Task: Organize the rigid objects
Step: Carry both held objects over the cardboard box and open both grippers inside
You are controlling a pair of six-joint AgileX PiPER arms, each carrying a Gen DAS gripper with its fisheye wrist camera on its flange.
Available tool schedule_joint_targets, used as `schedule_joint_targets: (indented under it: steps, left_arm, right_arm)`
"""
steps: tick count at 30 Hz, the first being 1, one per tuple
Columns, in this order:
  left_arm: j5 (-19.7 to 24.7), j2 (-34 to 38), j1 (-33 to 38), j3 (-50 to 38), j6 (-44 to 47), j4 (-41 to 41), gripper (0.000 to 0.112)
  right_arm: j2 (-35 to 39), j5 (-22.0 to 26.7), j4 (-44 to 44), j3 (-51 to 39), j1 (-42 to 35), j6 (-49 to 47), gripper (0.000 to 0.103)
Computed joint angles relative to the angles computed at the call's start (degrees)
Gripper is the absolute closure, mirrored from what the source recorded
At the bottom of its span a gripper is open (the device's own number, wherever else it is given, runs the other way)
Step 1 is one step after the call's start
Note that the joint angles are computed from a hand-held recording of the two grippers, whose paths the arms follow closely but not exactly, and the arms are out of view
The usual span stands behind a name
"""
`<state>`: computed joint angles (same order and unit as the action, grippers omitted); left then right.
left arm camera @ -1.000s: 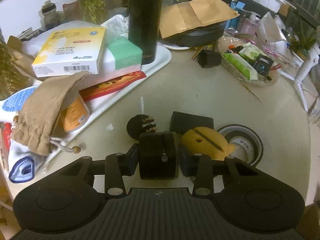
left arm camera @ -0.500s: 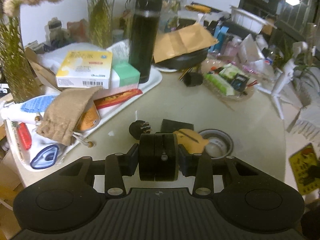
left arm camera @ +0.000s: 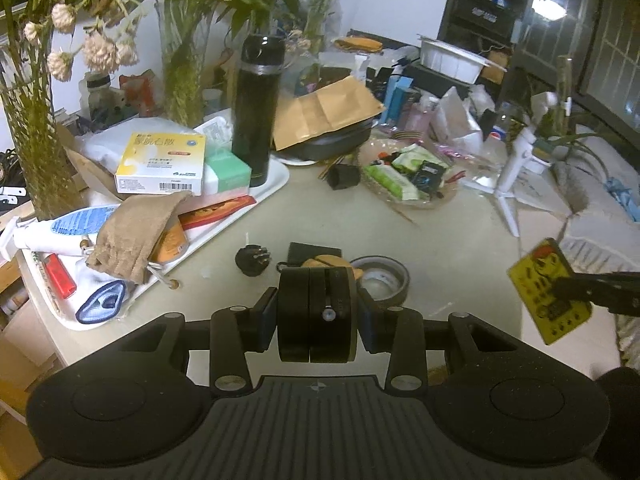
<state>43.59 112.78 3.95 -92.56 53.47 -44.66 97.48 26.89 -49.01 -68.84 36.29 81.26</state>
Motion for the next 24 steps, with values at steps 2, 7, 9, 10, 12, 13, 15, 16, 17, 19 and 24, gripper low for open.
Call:
schedule_joint_targets:
  steps: [2,7,9,10,12,13,15,16,17,19,24]
  left_arm:
    - [0.1,-1.2,0.3,1.5,1.2,-1.0,0.073]
    - [0.5,-4.0,0.6,4.7,3.5,-2.6,0.073]
    - [0.5,-5.2,0.6,6.3,4.6,-3.0,0.073]
    - [0.6,-5.7,0.6,7.0,5.1,-3.3,0.073]
    - [0.5,-6.7,0.5,8.6,5.9,-3.7,0.073]
    - [0.3,-7.2,0.3,9.3,6.1,-3.6,0.073]
    - [0.2,-8.2,0.2,10.9,6.7,-3.7,0.073]
    - [0.0,-8.6,0.2,11.6,7.0,-3.9,0.073]
    - [-0.2,-9.1,0.2,12.4,7.4,-4.1,0.073]
    - [-0.7,-10.0,0.1,14.0,8.3,-4.2,0.073]
    - [-1.6,-11.3,0.3,17.0,9.3,-4.0,0.073]
  right_arm:
    - [0.0,0.0,1.8,-1.0,0.0,-1.7,0.074]
    - [-0.7,0.7,4.5,-2.2,0.9,-4.0,0.074]
    - [-1.0,1.1,4.9,-2.3,1.5,-4.1,0.074]
    - [-1.1,1.1,5.1,-2.2,1.7,-4.1,0.074]
    - [-1.4,1.0,5.9,-2.1,2.1,-4.2,0.074]
    - [-1.5,1.0,6.1,-2.0,2.3,-4.3,0.074]
    - [-1.6,1.1,6.4,-2.0,2.9,-4.3,0.074]
    - [-1.5,1.0,6.6,-1.8,3.1,-4.2,0.074]
    - [-1.5,0.8,7.0,-1.7,3.3,-4.1,0.074]
    - [-1.4,0.3,7.3,-1.3,3.6,-3.7,0.074]
    - [-0.4,-0.2,8.7,-1.1,4.5,-3.5,0.074]
